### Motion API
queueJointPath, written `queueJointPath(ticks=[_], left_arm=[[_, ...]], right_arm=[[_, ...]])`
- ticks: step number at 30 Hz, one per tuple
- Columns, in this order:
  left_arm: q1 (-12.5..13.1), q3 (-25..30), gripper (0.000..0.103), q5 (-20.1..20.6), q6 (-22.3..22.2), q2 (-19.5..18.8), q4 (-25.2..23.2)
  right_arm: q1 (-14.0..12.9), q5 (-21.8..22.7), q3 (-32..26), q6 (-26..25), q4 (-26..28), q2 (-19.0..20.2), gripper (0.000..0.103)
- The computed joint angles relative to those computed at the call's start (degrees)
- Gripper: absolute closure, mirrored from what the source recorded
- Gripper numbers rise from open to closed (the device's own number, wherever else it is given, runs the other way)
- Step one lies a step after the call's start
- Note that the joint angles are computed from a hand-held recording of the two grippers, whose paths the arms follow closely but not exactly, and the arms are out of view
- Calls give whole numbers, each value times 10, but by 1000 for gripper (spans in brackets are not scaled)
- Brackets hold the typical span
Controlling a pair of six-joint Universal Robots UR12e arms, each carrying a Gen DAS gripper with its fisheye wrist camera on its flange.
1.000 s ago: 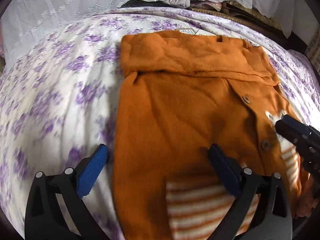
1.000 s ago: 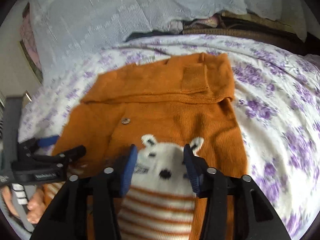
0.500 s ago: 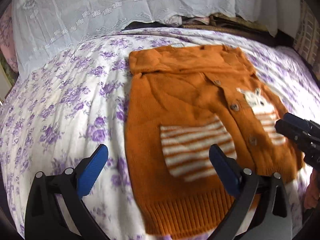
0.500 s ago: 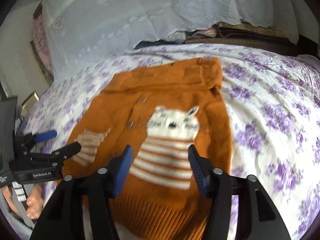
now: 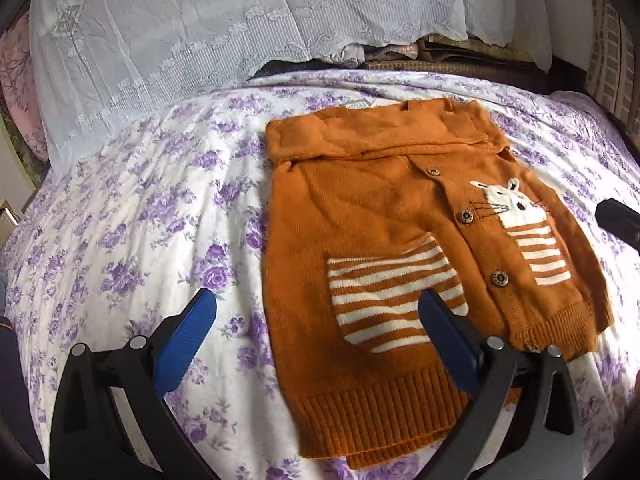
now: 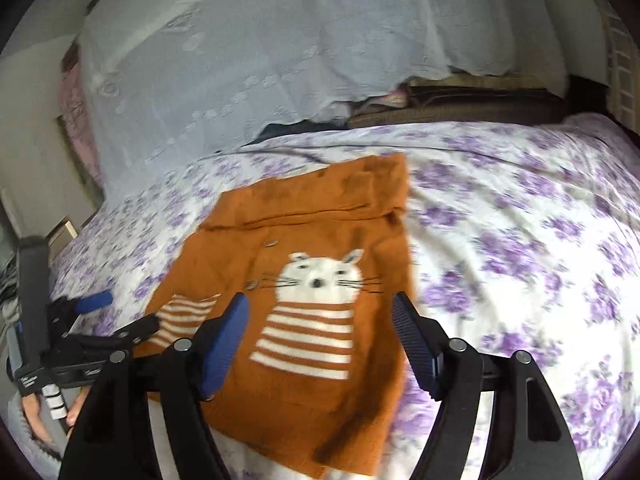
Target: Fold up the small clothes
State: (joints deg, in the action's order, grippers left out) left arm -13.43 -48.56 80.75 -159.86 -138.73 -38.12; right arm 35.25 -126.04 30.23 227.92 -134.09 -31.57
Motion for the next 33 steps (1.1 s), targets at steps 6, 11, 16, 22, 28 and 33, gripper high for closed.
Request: queueJointPath(ticks=[6, 11, 16, 22, 28, 33], left_arm=[[31, 35, 5, -128, -26, -6, -123], [39, 91, 5, -191, 3, -32, -245], [41, 158, 5, -219, 20, -68, -342], [45, 213, 5, -263, 17, -98, -387], [51, 247, 6, -338, 44, -117, -436], [52, 205, 6, -360, 64, -95, -417]], right_arm=[[-8, 16, 75, 53, -26, -38, 29], [-13, 49, 110, 74, -56, -53, 29], [-23, 93, 171, 132, -104, -79, 29], [-29, 137, 196, 155, -141, -85, 30], [-30, 147, 177, 140, -129, -75, 32], [-33, 160, 202, 161, -162, -84, 42]])
